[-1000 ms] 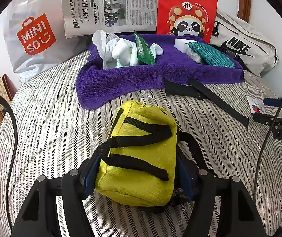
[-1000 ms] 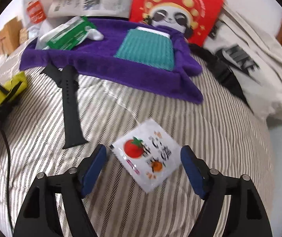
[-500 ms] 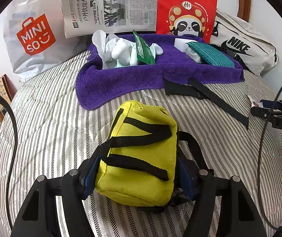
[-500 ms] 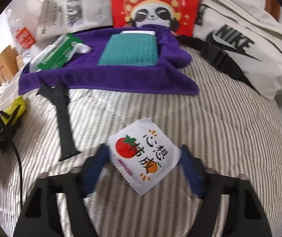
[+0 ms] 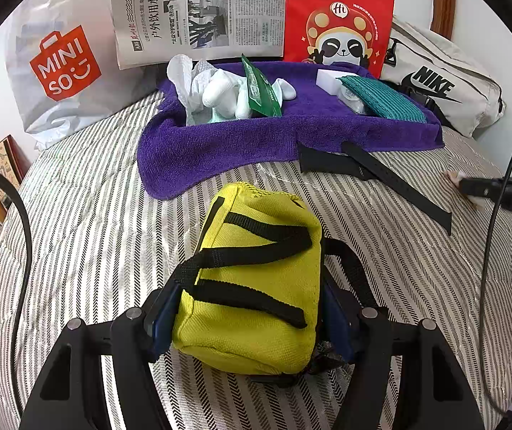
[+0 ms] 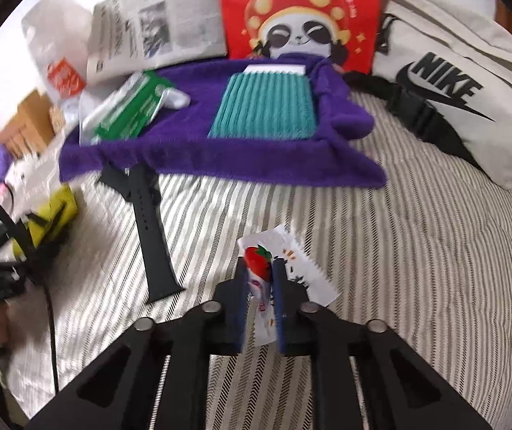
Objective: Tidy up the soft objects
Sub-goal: 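Carry the white packet onto the towel and open the right tool while the left tool carries the yellow bag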
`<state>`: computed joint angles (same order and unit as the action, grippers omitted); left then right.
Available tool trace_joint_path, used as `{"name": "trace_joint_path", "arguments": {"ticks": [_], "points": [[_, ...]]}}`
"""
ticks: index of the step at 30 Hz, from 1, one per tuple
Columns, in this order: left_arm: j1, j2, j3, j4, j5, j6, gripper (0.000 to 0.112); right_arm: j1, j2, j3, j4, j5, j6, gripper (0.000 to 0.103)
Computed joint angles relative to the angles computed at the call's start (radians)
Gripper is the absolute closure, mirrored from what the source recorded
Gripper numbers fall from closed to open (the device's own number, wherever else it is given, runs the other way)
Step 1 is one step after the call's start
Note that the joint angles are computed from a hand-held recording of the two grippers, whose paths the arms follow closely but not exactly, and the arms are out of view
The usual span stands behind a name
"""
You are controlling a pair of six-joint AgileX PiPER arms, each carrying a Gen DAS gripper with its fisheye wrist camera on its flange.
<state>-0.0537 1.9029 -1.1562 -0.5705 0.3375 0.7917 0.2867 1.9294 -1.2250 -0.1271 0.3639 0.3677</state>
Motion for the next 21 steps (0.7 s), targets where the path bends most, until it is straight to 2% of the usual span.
{"name": "trace_joint_path", "arguments": {"ticks": [4,6,10,12,14,21], "points": [[-0.001,-0.002,0.005,0.002,-0.008,-0.002,0.047,0.007,-0.016,-0.014,-0.071,0.047,0.066,0.096],[-0.002,-0.008,0.014,-0.003,-0.019,0.001,0.051,0.015,-0.035,0.001,-0.146,0.042,0.137,0.096],[-0.009,-0.016,0.018,0.036,-0.027,-0.024,0.056,0.009,-0.054,0.002,-0.151,0.055,0.145,0.097],[-0.001,-0.016,0.000,0.034,0.007,-0.034,0.058,0.003,-0.059,-0.004,-0.146,0.068,0.141,0.097],[0.029,-0.015,-0.024,-0.072,0.079,0.054,0.059,-0.003,-0.070,0.000,-0.122,0.065,0.122,0.097],[0.060,-0.046,-0.054,-0.112,0.156,0.068,0.061,-0.010,-0.091,-0.010,-0.083,0.068,0.091,0.098]]}}
